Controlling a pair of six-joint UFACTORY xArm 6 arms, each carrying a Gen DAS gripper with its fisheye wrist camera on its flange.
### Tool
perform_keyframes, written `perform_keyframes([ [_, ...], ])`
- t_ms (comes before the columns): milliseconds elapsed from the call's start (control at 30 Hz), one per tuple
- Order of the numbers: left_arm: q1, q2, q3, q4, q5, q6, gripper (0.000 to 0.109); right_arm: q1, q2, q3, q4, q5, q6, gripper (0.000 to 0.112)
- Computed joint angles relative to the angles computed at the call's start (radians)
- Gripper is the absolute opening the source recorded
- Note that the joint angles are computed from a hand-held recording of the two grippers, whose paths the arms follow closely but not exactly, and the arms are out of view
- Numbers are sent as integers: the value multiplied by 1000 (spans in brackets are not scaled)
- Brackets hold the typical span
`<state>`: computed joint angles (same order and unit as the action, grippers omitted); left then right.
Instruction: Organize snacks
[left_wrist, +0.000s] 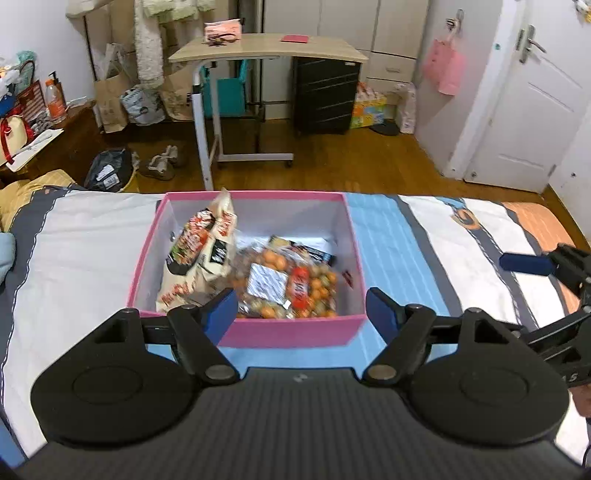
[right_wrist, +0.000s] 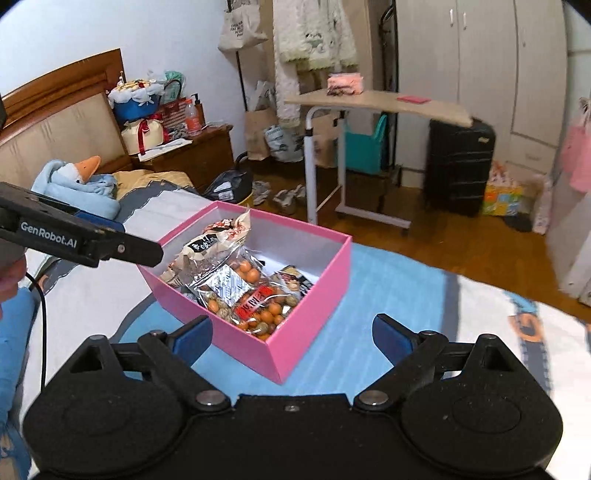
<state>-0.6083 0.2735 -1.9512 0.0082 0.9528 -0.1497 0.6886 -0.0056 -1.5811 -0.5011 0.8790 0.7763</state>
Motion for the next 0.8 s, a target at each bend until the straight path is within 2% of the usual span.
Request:
perform_keyframes([
  [100, -18, -54, 55, -1, -4, 4, 76, 38, -58, 36, -59, 45, 63, 96],
  [233, -40, -131, 154, -2, -50, -9, 79, 89, -139, 108, -139, 91, 182, 96],
  [400, -84, -211, 269, 98, -106, -93, 83, 143, -200, 161, -203, 175, 321, 98],
  [533, -102, -254, 342, 109, -146, -133, 85, 193, -199, 149, -258, 263, 351, 99],
  [800, -129, -296, 421, 159, -166, -185, 85, 256, -180, 114, -300, 416, 415, 101],
])
